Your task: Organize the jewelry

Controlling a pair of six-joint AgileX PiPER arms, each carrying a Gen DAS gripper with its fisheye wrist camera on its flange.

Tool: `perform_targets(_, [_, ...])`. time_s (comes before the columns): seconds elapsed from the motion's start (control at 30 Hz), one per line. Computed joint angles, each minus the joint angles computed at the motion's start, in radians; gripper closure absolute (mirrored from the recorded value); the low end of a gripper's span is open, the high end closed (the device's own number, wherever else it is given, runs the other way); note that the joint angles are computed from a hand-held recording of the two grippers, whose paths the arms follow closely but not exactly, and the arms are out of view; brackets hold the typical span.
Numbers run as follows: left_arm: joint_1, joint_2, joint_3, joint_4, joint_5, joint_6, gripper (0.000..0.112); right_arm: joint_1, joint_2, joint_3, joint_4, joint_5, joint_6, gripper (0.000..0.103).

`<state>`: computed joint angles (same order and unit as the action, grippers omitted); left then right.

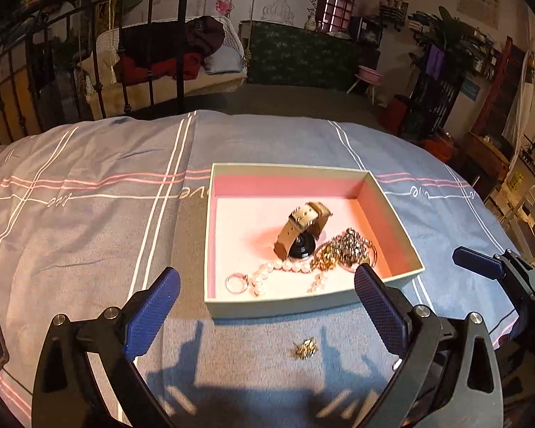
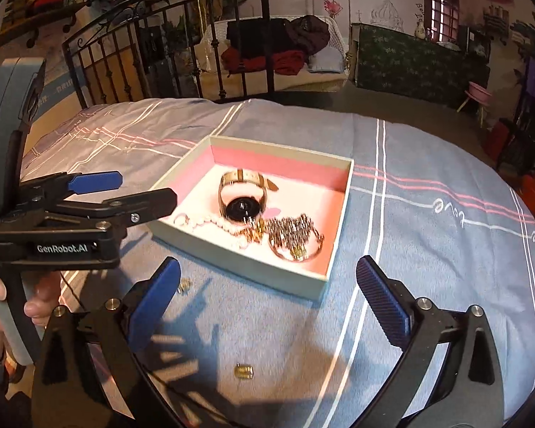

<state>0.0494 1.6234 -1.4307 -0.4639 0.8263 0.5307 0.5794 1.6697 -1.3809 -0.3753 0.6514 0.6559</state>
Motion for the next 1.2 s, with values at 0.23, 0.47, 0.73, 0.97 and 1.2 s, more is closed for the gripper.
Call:
perform_targets(0.23, [0.012, -0.041, 0.206, 0.013, -0.019, 0.069, 0.016, 0.057, -0.043, 0.175, 0.022, 0.031, 0.033, 0.006])
perform_targets(0.47, [-0.101, -0.081, 0.286, 0.135, -0.159, 0.06, 0.051, 0.078, -0.051, 0.243, 0.0, 0.004, 0.078, 0.006])
perform_targets(0.73, [-0.127, -0.057, 0.261, 0.081, -0.147, 0.097, 0.093, 0.065, 0.015, 0.151, 0.092, 0.015, -0.027, 0.006])
perform_targets(0.97, [-0.015, -0.042, 0.234, -0.072, -0.047, 0.167, 0.094, 0.078, 0.15, -0.049, 0.134, 0.088, -0.12, 0.006])
perform_targets(1.2, [0.015, -0.059, 0.234, -0.067, -0.028, 0.155, 0.094, 0.084, 0.195, -0.112, 0.119, 0.11, -0.102, 0.007])
